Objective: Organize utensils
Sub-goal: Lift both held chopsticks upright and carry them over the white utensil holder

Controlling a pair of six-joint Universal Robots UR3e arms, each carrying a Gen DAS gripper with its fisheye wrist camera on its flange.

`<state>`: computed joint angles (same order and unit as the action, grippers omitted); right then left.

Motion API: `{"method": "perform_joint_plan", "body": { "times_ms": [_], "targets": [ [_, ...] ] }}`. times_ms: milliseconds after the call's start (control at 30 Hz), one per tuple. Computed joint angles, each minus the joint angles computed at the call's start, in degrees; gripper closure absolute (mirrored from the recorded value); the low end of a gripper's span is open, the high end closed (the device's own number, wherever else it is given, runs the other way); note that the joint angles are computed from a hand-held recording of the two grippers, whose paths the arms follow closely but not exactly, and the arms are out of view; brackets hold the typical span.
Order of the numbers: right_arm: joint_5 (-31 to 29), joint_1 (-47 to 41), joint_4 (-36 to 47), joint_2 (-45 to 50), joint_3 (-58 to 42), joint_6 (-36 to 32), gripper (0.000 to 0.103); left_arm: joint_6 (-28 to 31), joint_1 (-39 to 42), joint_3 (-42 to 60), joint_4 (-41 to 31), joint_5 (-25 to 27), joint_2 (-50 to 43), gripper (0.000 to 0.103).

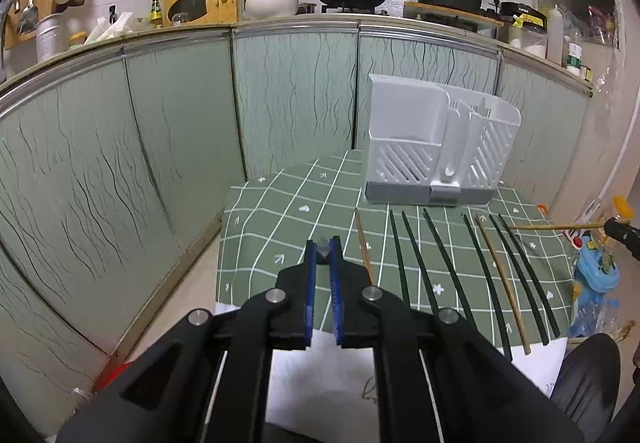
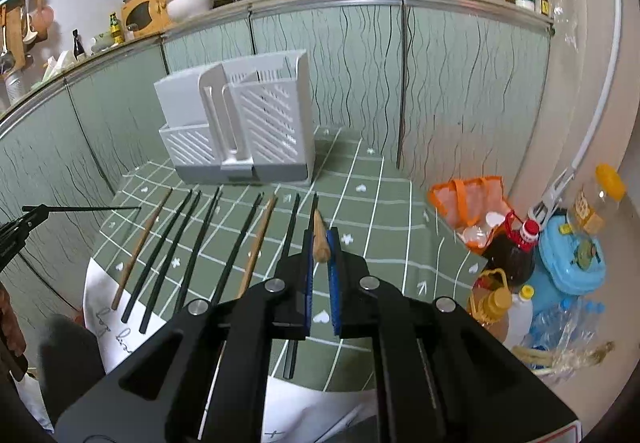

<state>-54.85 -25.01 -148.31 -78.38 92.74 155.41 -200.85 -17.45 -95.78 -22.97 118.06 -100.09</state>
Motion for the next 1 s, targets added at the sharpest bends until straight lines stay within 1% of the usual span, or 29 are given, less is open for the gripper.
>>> {"method": "perform_joint_plan", "body": {
  "times_ms": [200, 367, 533, 767, 1000],
  "targets": [
    [1.6, -0.7, 3.7, 1.2, -6.1, -0.2, 0.097, 2.6, 1.6, 2.4, -2.4, -2.6, 1.4, 0.095],
    [2.4, -0.8, 6.5, 3.1, -11.6, -0.2, 0.097, 4.9, 2.7, 5.7, -3.6, -3.6, 1.2, 0.095],
    [3.0, -0.6, 8.2, 4.1, -14.8, -0.8, 0.097, 7.6, 3.8, 9.1, -5.5, -5.8, 1.0, 0.095],
    [4.2, -0.5, 10.3, 5.2, -18.8, -0.9, 0.097, 11.6, 5.9, 13.0, -7.7, -10.8, 0.3, 0.095],
    [6.9, -1.3, 18.0, 7.9, -29.1, -1.1, 0.097, 14.5, 8.5, 17.9, -10.4, -16.8, -0.9, 0.095]
  ]
}}
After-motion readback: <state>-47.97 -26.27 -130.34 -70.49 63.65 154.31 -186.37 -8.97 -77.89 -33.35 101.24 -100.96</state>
